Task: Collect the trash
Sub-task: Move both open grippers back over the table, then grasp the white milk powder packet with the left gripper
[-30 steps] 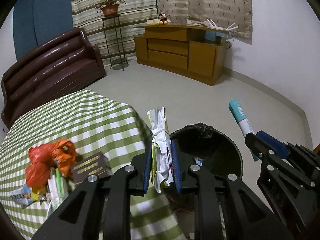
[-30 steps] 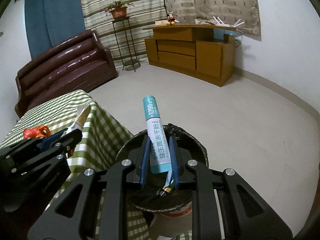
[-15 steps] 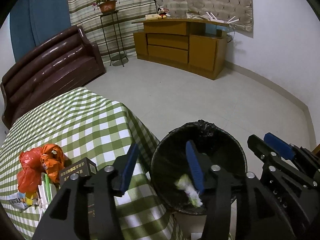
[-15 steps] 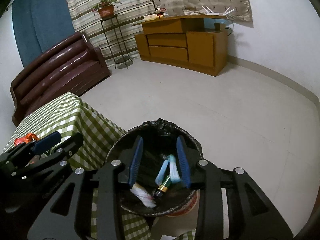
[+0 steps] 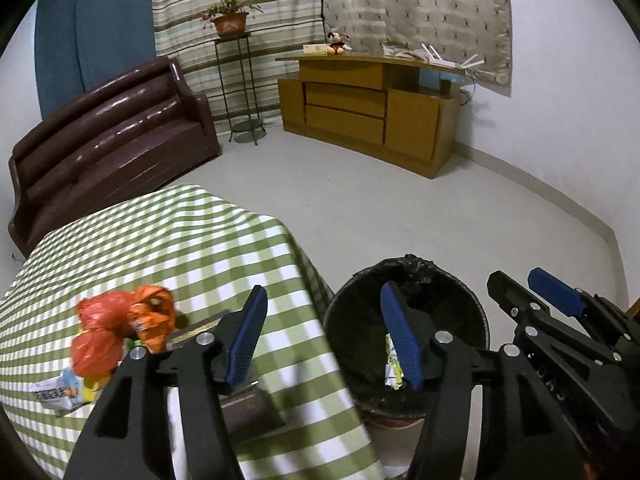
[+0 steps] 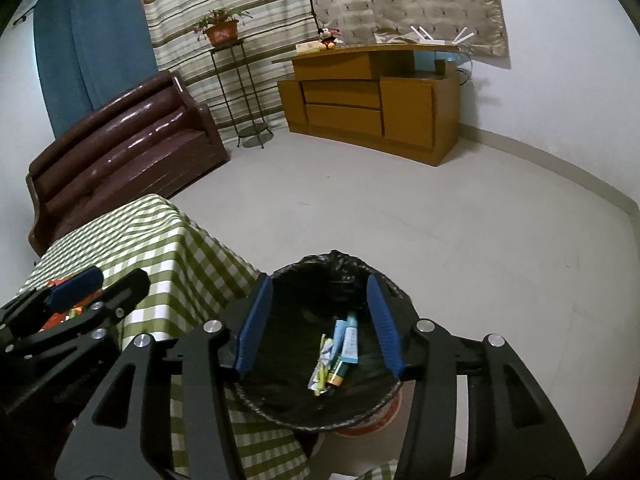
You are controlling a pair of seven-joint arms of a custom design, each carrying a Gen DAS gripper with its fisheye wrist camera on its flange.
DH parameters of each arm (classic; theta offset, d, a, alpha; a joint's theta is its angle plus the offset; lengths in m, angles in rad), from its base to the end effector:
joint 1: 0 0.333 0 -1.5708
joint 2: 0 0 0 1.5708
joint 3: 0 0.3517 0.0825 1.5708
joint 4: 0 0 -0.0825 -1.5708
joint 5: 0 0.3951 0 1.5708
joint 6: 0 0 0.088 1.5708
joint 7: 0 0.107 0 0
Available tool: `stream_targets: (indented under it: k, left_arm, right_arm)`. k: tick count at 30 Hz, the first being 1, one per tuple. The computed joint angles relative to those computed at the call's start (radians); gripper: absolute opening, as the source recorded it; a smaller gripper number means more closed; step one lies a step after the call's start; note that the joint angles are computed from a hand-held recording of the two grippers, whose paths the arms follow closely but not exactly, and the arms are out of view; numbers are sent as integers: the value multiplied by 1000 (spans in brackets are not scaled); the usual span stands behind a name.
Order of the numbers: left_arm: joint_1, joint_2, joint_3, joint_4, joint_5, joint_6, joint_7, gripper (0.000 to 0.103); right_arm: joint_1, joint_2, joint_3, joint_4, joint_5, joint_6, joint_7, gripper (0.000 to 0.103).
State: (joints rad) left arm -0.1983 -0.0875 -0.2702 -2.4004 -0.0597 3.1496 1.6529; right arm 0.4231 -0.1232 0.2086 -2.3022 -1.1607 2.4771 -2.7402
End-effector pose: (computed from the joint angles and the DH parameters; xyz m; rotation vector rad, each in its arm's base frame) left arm 0.4804 -0.2403 0.4763 -1.2866 2.1690 -0.9282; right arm 0.4204 0.3142 0.4546 -1.2451 2.0486 -0.7866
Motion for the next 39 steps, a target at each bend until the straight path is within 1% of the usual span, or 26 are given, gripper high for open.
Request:
stream_targets:
  k: [4, 8, 9, 10, 13, 17, 18, 19, 20, 24, 27, 29, 30, 32, 39]
  left_arm:
    - [-50, -35, 61, -28, -99, 4, 85, 59]
    - [-65, -74, 99, -64, -172, 3, 153, 60]
    - [-76, -85, 117, -75, -195, 3, 176, 61]
    - [-72, -95, 117, -84, -205, 1, 184, 61]
    - [-49, -123, 125, -114, -220, 4, 209, 63]
    - [8, -154, 124, -151, -217, 3, 215, 64]
    - [11, -163, 141, -164, -222, 0, 225, 64]
    - [28, -169, 142, -172, -220, -3, 227, 64]
    - [32, -172, 154, -179, -223, -3, 237, 64]
    - [100, -189, 151, -206, -213, -10, 233, 64]
    - [152, -190, 140, -211, -195, -16, 223, 65]
    - [163, -187, 148, -209, -192, -18, 225, 70]
    - [169, -183, 154, -207, -189, -15, 230, 70]
    - [202, -174, 141, -202, -169, -8, 228, 70]
    - [248, -122, 146, -156, -132, -25, 243, 71]
  right_arm:
    - [13, 10, 11, 16, 6, -10, -14, 54]
    - [32, 25, 16, 41, 18, -4, -46, 55]
    - [36, 30, 16, 47, 21, -2, -55, 55]
    - [41, 37, 17, 56, 23, 1, -64, 55]
    - [62, 63, 22, 87, 31, -2, -99, 55]
    - [90, 91, 20, 118, 43, 1, -132, 55]
    - [95, 97, 19, 126, 48, 2, -142, 55]
    - [102, 106, 18, 135, 50, 4, -148, 55]
    - [107, 109, 16, 137, 52, 6, -152, 55]
    - [128, 139, 12, 166, 66, 17, -178, 55]
    - [145, 160, 8, 190, 79, 19, -200, 55]
    - [156, 172, 5, 203, 84, 21, -210, 55]
    - [161, 178, 3, 210, 86, 22, -212, 55]
    - [170, 186, -1, 219, 88, 23, -212, 55]
    - [184, 213, -15, 245, 102, 40, -219, 55]
